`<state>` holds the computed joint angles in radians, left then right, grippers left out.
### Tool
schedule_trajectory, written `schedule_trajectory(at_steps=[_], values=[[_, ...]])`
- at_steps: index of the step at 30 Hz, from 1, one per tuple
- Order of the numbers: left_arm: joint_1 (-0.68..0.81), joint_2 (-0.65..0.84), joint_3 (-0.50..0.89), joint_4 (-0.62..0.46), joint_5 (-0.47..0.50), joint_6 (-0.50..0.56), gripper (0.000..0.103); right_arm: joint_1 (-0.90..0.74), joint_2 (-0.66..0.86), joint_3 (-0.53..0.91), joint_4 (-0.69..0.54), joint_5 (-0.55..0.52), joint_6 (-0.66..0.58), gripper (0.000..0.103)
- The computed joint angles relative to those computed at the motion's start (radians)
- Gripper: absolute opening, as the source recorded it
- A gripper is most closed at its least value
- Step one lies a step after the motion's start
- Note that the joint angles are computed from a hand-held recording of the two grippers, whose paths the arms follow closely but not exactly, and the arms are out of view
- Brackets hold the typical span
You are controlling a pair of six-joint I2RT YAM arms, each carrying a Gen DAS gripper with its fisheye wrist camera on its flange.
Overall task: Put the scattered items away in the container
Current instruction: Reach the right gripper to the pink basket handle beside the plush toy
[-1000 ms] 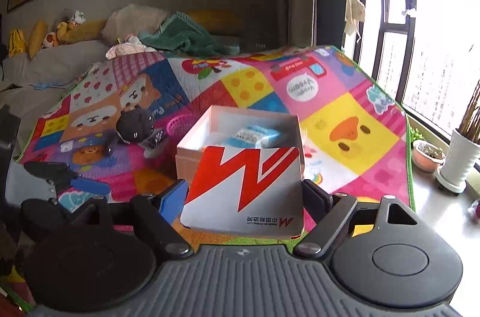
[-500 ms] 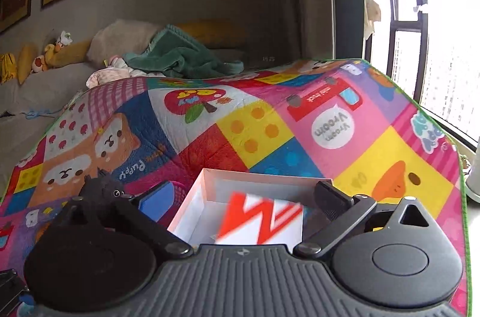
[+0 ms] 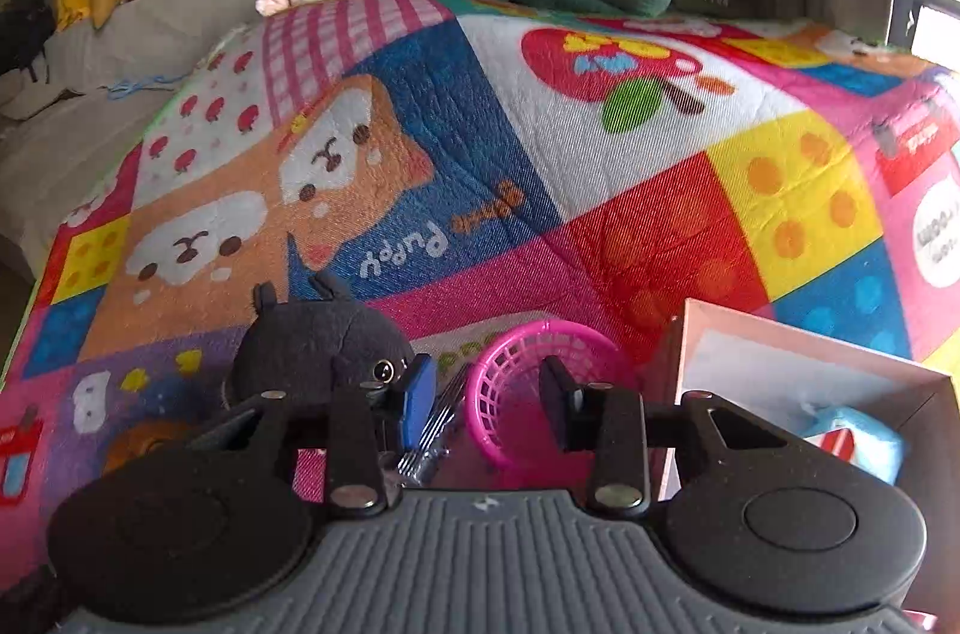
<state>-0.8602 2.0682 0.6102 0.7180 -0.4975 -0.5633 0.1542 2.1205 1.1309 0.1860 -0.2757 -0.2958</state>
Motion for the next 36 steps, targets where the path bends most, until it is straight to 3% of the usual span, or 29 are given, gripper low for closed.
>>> schedule_trajectory(at_steps=[5, 7, 13, 18, 20, 22, 25, 27, 30, 32, 33, 34, 36], values=[[-0.011, 0.004, 0.003, 0.004, -0.028, 0.003, 0.103, 0.059, 0.119, 0.126, -0.073, 0.102, -0.008, 0.034], [-0.010, 0.003, -0.010, 0.028, -0.030, 0.005, 0.103, 0.057, 0.125, 0.130, -0.085, 0.092, -0.017, 0.009], [-0.039, -0.045, -0.099, 0.139, -0.003, 0.054, 0.103, -0.060, -0.152, -0.143, -0.025, -0.163, -0.039, 0.004], [-0.076, -0.067, -0.089, 0.093, -0.016, 0.070, 0.103, -0.259, -0.446, -0.394, -0.103, -0.410, -0.182, 0.004], [-0.091, -0.080, -0.079, 0.060, -0.016, 0.061, 0.103, -0.373, -0.532, -0.452, -0.205, -0.517, -0.280, 0.004], [-0.097, -0.094, -0.077, 0.046, 0.010, 0.059, 0.103, -0.497, -0.564, -0.469, -0.327, -0.608, -0.392, 0.004], [-0.117, -0.103, -0.048, -0.009, 0.015, 0.062, 0.103, -0.672, -0.513, -0.453, -0.483, -0.664, -0.555, 0.004], [-0.129, -0.099, -0.014, -0.063, 0.004, 0.067, 0.103, -0.749, -0.481, -0.477, -0.454, -0.644, -0.614, 0.004], [-0.143, -0.080, 0.059, -0.181, -0.040, 0.047, 0.103, -0.813, -0.439, -0.541, -0.307, -0.624, -0.633, 0.011], [-0.151, -0.062, 0.105, -0.261, -0.084, 0.035, 0.103, -0.836, -0.393, -0.549, -0.258, -0.629, -0.635, 0.034], [-0.149, -0.054, 0.121, -0.287, -0.094, 0.037, 0.103, -0.841, -0.376, -0.561, -0.214, -0.633, -0.626, 0.053], [-0.144, -0.047, 0.134, -0.312, -0.103, 0.043, 0.103, -0.843, -0.365, -0.576, -0.170, -0.640, -0.621, 0.058], [-0.132, -0.046, 0.137, -0.327, -0.112, 0.063, 0.103, -0.833, -0.356, -0.603, -0.106, -0.640, -0.631, 0.058]])
